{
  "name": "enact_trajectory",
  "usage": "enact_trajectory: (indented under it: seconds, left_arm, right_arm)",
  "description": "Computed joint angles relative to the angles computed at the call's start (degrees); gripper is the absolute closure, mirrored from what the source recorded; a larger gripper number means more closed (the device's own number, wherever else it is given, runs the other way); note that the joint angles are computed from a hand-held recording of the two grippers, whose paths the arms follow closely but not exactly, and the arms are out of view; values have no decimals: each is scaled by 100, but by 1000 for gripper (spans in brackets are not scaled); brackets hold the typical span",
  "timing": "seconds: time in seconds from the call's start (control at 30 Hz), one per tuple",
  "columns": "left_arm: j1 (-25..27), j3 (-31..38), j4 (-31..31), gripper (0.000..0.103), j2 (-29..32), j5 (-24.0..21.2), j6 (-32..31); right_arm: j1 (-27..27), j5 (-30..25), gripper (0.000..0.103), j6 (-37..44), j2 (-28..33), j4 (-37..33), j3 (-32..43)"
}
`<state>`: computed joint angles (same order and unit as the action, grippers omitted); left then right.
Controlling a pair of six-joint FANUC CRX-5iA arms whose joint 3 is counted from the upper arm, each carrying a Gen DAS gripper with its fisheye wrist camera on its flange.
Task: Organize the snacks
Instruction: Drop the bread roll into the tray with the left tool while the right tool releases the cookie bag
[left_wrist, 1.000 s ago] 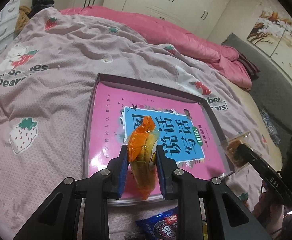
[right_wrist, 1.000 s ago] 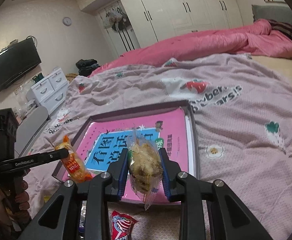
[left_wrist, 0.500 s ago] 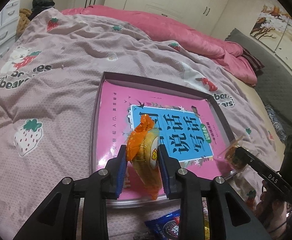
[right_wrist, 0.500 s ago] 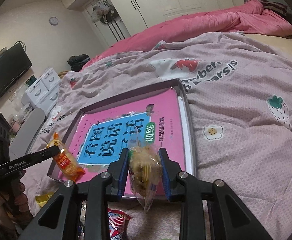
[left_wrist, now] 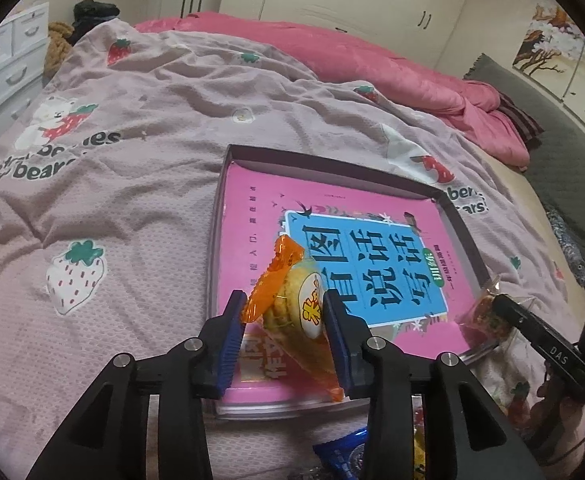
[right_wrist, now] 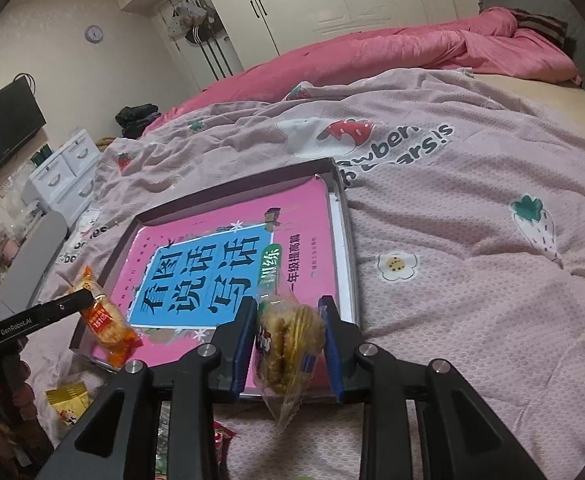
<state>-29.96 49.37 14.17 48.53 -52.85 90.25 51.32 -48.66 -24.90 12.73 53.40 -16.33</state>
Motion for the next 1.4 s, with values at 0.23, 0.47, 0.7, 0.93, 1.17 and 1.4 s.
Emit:
enact_trajectory:
  seconds: [0.23,0.47,0.7,0.93,1.17,1.4]
  left_arm:
    - [20,37,-141,60,12,-73,132]
    - [15,14,-84,59,-8,-132,71]
    - [-56,152,-141,54,64,-360,-46]
    - [-96,127,-29,47,46,-423,-290]
    - [-142,70,-139,42,-42,-371,-320]
    - [-128,-152,-57,42,-223,-195,-368]
  right_arm:
    - [57,-270,59,143,30,-53,88]
    - [66,-218,58,209,8,34,66]
    - [118,-204,54,1149,322,-483,512]
    - [183,-342,44,1026,307,-125,458]
    - [181,-472,40,908,269,-178,444]
    - [206,-536,36,950,255,-165,452]
